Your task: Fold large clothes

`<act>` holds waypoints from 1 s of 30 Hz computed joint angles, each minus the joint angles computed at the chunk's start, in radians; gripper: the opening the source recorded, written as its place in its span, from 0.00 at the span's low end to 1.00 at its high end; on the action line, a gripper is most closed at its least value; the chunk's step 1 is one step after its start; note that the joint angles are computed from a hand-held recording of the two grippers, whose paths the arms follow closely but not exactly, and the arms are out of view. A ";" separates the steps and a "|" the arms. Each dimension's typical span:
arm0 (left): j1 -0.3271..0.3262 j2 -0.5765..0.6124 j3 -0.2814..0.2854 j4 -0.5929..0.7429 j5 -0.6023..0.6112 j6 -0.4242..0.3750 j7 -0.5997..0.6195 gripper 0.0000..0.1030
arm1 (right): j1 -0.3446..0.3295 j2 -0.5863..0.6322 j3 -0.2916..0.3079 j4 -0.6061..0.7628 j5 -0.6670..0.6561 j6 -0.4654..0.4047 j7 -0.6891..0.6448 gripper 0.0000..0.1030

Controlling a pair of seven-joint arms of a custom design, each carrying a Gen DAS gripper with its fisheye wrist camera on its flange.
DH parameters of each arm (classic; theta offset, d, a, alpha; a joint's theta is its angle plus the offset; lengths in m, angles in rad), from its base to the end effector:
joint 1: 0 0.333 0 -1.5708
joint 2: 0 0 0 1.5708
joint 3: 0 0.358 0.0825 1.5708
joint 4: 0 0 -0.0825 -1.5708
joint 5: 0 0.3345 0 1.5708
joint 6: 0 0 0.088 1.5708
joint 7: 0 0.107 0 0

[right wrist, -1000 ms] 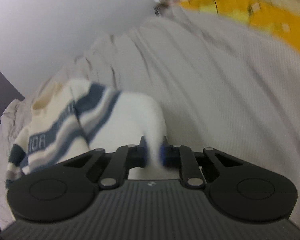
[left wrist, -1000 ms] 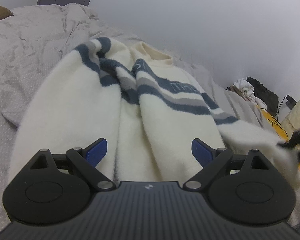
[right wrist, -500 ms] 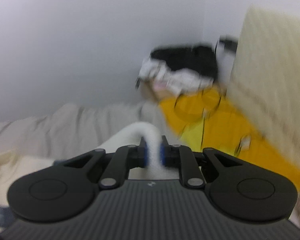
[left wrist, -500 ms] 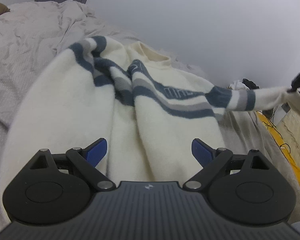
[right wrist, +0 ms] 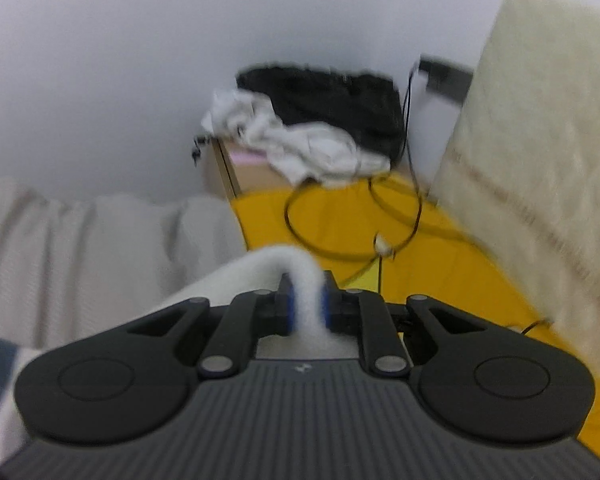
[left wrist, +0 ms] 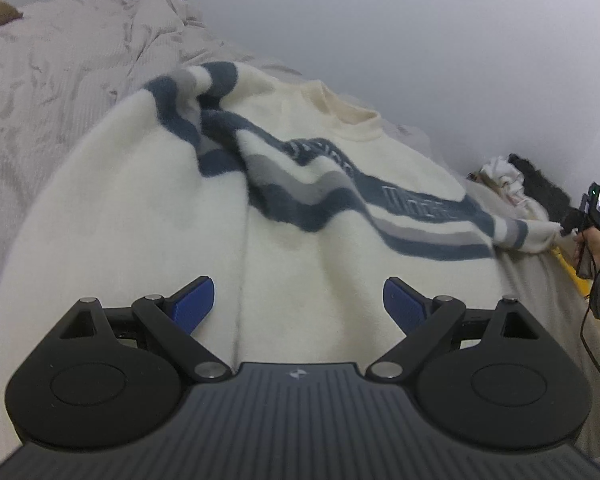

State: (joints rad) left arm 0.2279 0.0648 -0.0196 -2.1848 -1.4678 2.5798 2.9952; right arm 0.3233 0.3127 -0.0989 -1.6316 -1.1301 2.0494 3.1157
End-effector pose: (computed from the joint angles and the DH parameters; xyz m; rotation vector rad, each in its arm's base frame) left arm 0.5108 0.1259 0.4542 -1.8013 1.8317 -1.2790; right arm 0.6331 0.1035 0.5372 -0.9684 2.3783 -1.4661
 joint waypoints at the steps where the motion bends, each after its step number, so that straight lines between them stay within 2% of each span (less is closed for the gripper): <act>1: -0.005 0.007 -0.004 0.005 -0.005 0.017 0.012 0.91 | -0.009 0.000 -0.005 -0.029 -0.006 0.025 0.028 0.19; 3: -0.015 0.024 -0.013 0.018 -0.011 0.054 0.030 0.91 | -0.012 0.003 -0.013 -0.071 -0.043 0.044 0.074 0.25; 5: -0.020 0.042 -0.018 0.031 -0.003 0.076 0.030 0.91 | -0.011 -0.010 -0.022 -0.131 -0.134 0.079 0.144 0.31; 8: -0.023 0.058 -0.028 0.043 0.001 0.098 0.027 0.91 | -0.023 -0.040 -0.015 -0.195 -0.219 0.112 0.235 0.43; 12: -0.017 0.048 -0.032 0.035 -0.005 0.076 0.044 0.91 | -0.041 -0.098 0.015 -0.251 -0.248 0.121 0.372 0.69; 14: -0.016 0.036 -0.031 0.022 -0.012 0.063 0.057 0.91 | -0.039 -0.133 0.036 -0.277 -0.251 0.114 0.433 0.71; 17: -0.016 0.006 -0.024 -0.002 -0.038 0.040 0.104 0.91 | -0.029 -0.178 0.074 -0.307 -0.265 0.109 0.455 0.71; 19: -0.017 -0.022 -0.017 -0.024 -0.045 0.026 0.134 0.91 | -0.003 -0.211 0.108 -0.334 -0.300 0.075 0.501 0.71; 21: -0.016 -0.055 -0.005 -0.051 -0.066 -0.008 0.166 0.91 | 0.012 -0.243 0.139 -0.354 -0.303 0.096 0.516 0.71; 26: -0.015 -0.138 0.026 -0.121 -0.085 -0.081 0.240 0.91 | 0.078 -0.291 0.222 -0.366 -0.269 0.106 0.505 0.71; 30: -0.015 -0.199 0.049 -0.173 -0.128 -0.137 0.324 0.91 | 0.144 -0.300 0.275 -0.358 -0.229 0.091 0.553 0.71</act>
State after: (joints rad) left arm 0.2133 -0.1342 0.0297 -2.3574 -1.5955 2.4431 3.3188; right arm 0.4670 0.0130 0.1760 -1.9895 -1.3590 2.1401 3.6687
